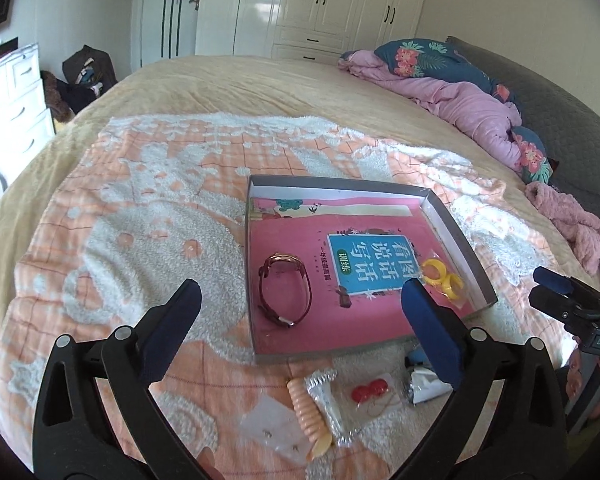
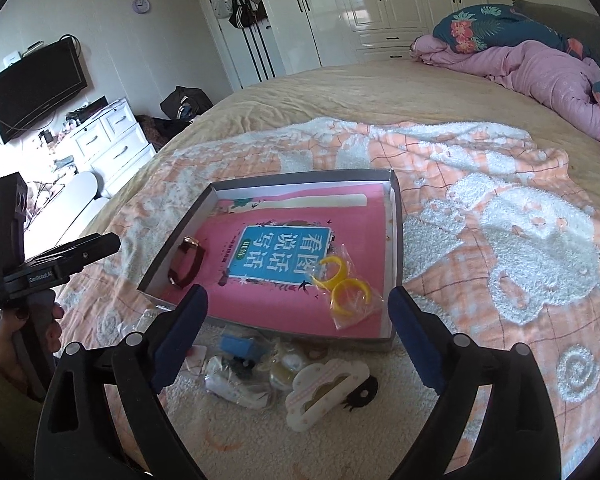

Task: Organize jewelry
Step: 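Withdraw both tools from the box back over the loose items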

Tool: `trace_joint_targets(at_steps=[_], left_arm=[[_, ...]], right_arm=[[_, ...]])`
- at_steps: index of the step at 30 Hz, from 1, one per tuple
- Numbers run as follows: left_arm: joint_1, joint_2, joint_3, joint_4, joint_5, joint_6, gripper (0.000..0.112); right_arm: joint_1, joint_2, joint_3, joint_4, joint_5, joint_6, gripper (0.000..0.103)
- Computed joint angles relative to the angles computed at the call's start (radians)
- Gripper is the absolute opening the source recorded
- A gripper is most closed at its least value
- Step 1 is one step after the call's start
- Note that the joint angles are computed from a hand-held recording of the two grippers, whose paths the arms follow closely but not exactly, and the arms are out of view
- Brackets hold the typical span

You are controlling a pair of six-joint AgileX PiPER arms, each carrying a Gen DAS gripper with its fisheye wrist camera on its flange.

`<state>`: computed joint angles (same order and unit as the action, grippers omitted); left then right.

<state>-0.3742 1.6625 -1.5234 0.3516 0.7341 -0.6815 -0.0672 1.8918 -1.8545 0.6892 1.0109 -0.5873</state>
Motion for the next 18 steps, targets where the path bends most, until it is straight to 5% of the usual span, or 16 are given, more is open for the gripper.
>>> trace_joint_targets(at_steps=[18], left_arm=[[-0.125,-0.112,0.142,0.11,0.039,-0.119,0.094]], right_arm=[[-0.022,-0.167,0.177,0.042,-0.003,-0.092,0.095]])
